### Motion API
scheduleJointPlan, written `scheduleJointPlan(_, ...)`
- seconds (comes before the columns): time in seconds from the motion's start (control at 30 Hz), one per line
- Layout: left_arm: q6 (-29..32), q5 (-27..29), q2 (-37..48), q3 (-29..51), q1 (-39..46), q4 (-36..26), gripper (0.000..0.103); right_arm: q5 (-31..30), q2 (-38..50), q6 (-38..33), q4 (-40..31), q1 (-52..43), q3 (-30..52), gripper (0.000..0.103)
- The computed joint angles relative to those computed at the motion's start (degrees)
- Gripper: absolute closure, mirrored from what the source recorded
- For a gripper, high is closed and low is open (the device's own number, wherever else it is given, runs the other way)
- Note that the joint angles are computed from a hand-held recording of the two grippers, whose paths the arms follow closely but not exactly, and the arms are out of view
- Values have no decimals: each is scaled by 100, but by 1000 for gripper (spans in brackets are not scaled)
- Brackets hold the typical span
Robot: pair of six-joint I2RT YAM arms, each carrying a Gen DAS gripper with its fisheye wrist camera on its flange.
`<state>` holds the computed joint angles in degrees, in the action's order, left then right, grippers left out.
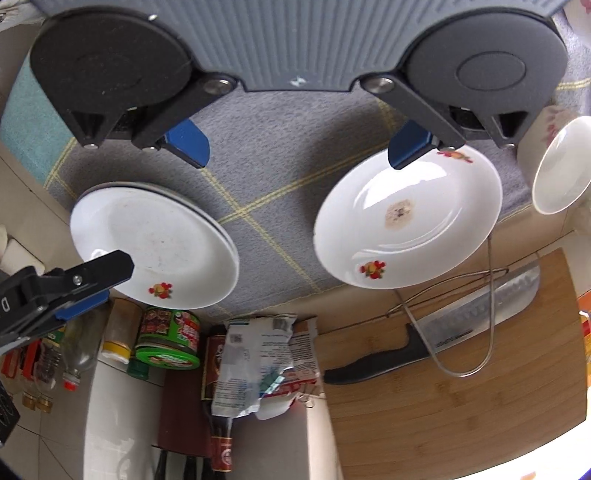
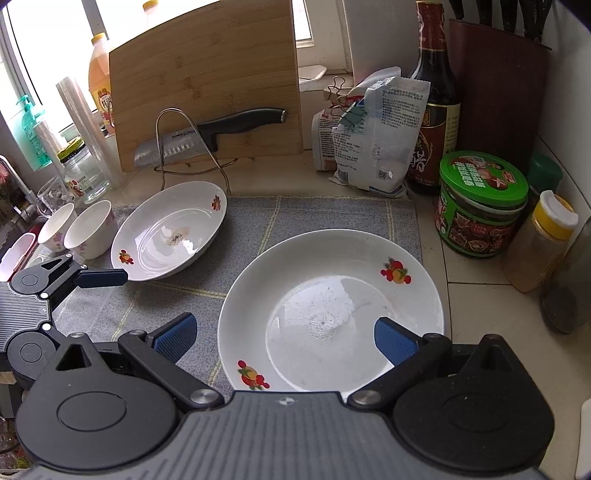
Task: Organize plates and bowls
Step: 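Reach the right gripper to the stained flower plate and grasp its rim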
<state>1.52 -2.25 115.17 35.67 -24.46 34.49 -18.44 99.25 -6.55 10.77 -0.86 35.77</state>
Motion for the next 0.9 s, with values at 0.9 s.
scheduleJointPlan(0.9,432,761,1419,544,1354,945,0,589,1932,302,-811,1801,2419,0)
